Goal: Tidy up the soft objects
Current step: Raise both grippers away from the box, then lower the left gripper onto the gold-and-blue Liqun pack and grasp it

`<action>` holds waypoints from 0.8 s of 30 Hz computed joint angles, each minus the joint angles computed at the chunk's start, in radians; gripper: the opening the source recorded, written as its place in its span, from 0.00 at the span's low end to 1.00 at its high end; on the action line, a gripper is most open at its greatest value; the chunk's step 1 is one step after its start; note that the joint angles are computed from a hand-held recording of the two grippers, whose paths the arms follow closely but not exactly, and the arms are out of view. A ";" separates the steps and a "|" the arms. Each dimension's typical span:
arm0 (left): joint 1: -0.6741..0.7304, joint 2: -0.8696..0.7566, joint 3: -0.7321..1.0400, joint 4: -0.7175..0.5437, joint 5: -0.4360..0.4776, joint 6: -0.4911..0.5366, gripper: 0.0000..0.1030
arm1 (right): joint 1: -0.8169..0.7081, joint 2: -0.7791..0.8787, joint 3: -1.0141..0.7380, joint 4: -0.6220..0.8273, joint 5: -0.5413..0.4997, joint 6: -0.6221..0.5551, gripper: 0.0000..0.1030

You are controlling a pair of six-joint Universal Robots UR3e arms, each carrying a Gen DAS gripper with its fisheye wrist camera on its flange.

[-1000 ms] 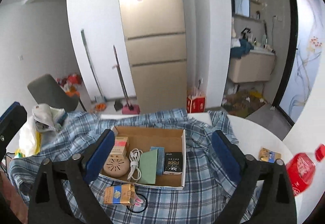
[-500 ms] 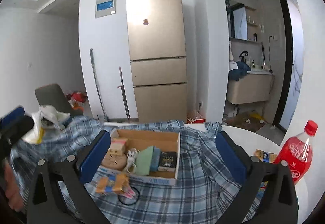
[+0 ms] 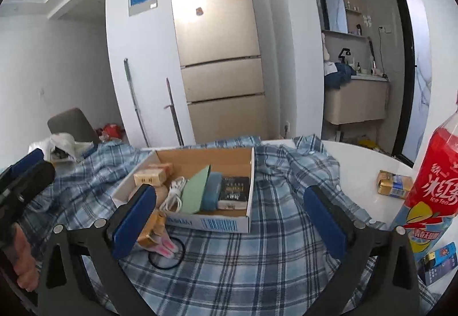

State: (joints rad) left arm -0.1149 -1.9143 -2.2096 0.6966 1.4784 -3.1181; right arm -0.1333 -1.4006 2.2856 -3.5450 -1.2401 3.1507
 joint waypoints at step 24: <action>0.087 0.103 0.230 -0.727 -0.247 0.274 0.90 | 0.070 0.034 0.001 -0.044 -0.124 -0.012 1.00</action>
State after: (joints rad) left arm -0.0282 -1.8112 -1.9799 -0.0301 1.2311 -2.8440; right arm -0.0628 -1.3667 2.2866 -3.5893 -1.3637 3.1391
